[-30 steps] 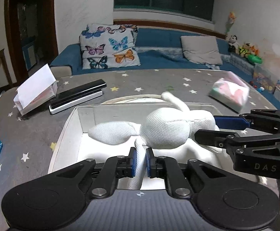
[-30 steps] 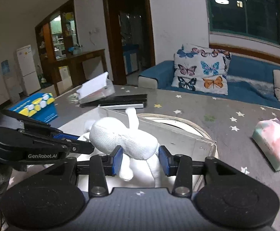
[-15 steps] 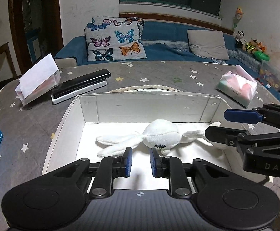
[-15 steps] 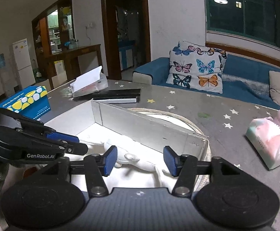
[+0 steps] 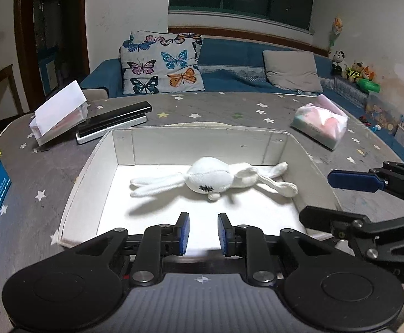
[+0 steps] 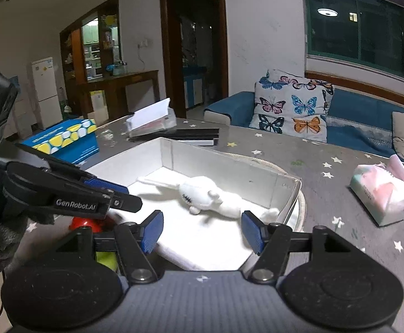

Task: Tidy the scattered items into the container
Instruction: 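Withdraw both grippers from the box toward the cartoon girl figure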

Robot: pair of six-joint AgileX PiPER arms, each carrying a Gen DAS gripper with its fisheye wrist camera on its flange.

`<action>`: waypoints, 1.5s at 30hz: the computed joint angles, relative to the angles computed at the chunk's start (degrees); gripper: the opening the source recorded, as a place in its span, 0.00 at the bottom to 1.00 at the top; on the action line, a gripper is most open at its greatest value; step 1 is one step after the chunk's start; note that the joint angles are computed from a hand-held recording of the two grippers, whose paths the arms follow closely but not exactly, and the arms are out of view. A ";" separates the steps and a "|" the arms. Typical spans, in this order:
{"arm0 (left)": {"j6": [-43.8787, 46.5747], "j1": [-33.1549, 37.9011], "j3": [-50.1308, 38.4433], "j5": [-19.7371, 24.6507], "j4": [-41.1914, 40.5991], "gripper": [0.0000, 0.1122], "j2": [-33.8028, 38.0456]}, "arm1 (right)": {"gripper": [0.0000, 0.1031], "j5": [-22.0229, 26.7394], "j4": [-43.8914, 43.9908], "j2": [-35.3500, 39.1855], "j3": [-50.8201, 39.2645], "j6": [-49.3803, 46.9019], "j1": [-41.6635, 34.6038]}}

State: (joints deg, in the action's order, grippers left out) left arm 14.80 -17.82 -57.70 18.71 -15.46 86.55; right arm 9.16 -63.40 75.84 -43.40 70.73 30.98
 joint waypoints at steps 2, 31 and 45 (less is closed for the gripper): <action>0.79 -0.21 1.88 -0.44 -1.41 0.22 -1.67 | 0.63 0.81 -0.26 -2.22 1.83 0.43 1.31; 12.71 -3.59 14.69 -1.92 -18.30 0.24 -9.68 | 0.76 7.35 -7.94 -10.54 14.80 13.88 13.65; 29.40 -0.22 14.17 1.76 -35.12 0.27 -6.52 | 0.76 3.21 -12.78 -5.70 13.88 17.13 10.19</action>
State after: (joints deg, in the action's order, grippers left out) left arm 44.20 -18.04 -43.54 20.48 -50.58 80.03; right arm 12.37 -76.18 70.14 -29.52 87.86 41.17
